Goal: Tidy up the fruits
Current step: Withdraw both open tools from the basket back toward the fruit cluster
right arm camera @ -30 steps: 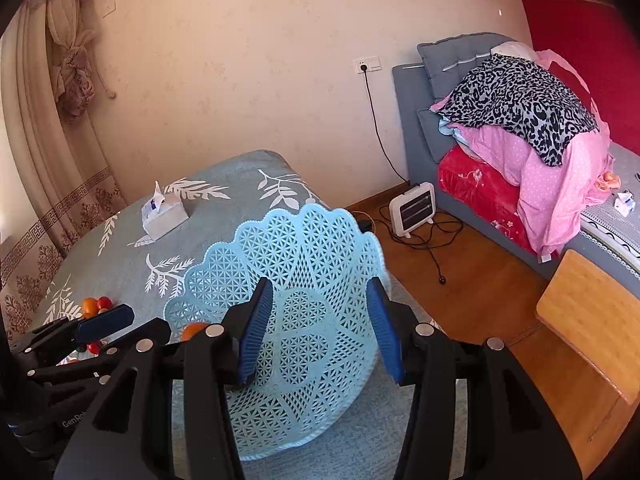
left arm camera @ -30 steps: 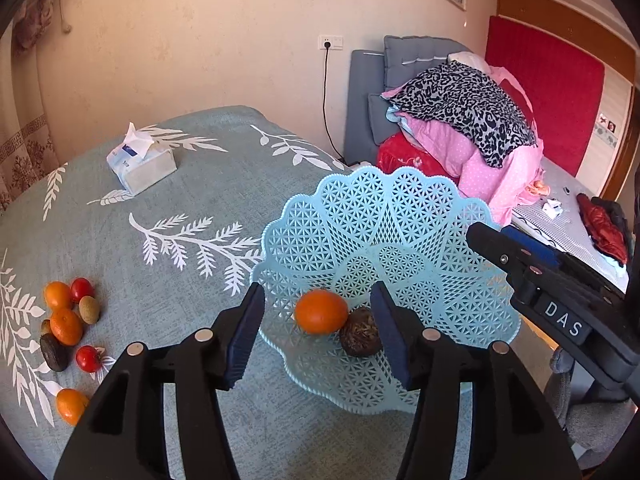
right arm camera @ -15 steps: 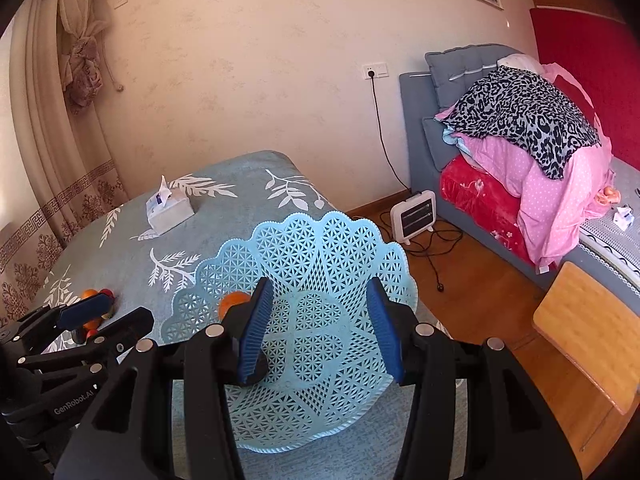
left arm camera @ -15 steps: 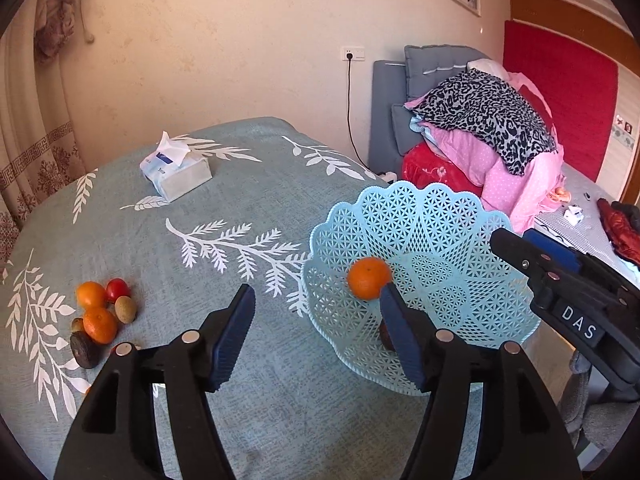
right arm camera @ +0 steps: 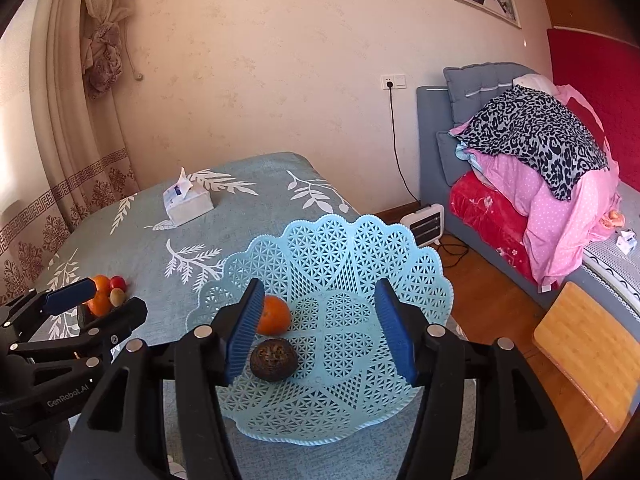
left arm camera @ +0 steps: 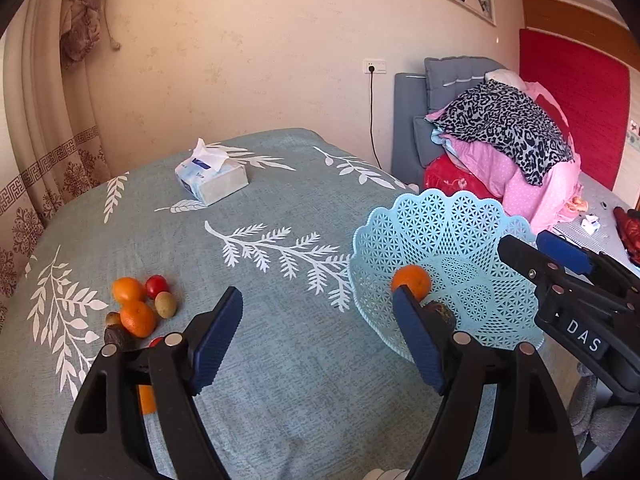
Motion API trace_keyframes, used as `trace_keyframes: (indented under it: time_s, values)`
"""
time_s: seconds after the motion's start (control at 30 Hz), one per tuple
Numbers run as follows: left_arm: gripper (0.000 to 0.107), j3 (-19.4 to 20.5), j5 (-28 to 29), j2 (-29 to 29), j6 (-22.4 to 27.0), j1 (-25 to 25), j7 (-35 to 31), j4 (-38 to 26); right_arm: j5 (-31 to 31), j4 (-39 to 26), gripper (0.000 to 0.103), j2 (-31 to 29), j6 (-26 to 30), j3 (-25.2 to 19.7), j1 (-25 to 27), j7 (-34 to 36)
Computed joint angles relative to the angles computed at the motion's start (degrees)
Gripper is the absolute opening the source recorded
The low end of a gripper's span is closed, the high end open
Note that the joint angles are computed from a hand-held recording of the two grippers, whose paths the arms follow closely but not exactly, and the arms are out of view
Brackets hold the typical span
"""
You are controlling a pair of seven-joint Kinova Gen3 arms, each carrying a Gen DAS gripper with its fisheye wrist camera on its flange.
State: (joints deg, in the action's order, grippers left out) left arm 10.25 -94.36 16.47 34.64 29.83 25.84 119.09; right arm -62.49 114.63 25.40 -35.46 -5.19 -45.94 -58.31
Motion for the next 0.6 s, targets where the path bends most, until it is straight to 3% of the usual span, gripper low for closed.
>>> trace_keyframes:
  time_s: [0.5,0.6]
  values:
    - [0.079,1.4,-1.5,-3.3,4.9,-0.6,5.5,5.5,-0.6,-0.8,0.060,-0.2,-1.7,-1.5,-2.5,3.0]
    - [0.079,1.6,-1.8,-4.1,5.0,-1.2,6.4,6.6,-0.7,-1.0,0.067,-0.2,-1.7,-1.8,-2.9,3.3]
